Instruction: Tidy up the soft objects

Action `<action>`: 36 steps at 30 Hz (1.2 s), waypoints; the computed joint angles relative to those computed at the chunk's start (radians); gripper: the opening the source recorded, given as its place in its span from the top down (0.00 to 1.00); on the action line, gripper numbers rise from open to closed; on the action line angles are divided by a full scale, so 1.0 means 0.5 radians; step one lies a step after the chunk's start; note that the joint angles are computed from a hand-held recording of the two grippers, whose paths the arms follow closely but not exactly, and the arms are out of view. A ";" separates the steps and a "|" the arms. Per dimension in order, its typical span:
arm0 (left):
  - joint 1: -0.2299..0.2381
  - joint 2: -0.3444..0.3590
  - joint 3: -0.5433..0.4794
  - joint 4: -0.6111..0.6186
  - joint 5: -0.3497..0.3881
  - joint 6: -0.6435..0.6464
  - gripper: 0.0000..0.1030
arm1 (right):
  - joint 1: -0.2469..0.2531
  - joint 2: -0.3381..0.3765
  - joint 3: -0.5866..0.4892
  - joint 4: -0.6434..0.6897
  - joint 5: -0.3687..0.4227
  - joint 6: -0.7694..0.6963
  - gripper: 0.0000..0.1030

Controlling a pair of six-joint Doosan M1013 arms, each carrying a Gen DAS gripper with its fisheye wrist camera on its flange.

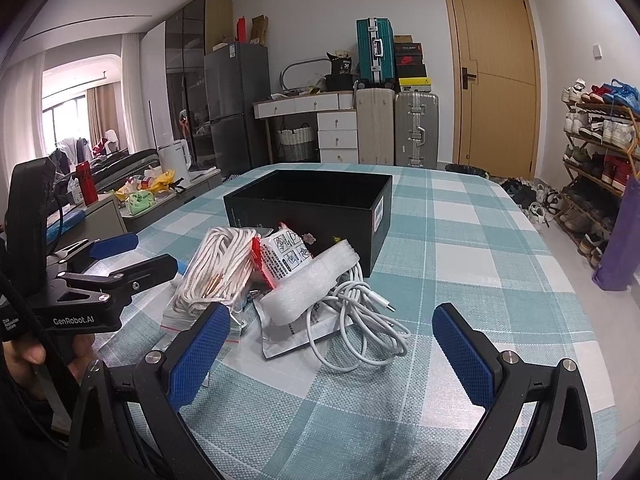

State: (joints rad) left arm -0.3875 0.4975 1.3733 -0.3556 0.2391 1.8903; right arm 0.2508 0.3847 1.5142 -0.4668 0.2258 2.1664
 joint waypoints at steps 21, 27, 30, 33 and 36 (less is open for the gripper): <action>0.022 0.032 -0.056 -0.209 0.082 0.216 0.00 | 0.010 0.083 -0.139 0.275 0.187 -0.380 0.00; 0.020 0.047 -0.092 -0.127 0.134 0.166 0.00 | 0.014 0.112 -0.195 0.310 0.247 -0.478 0.00; 0.015 0.051 -0.100 -0.011 0.129 0.074 0.00 | 0.013 0.139 -0.242 0.381 0.309 -0.591 0.00; 0.024 0.059 -0.118 -0.044 0.156 0.089 0.00 | 0.017 0.164 -0.287 0.411 0.369 -0.679 0.00; 0.039 0.073 -0.148 -0.109 0.212 0.100 0.00 | 0.026 0.191 -0.334 0.385 0.429 -0.710 0.00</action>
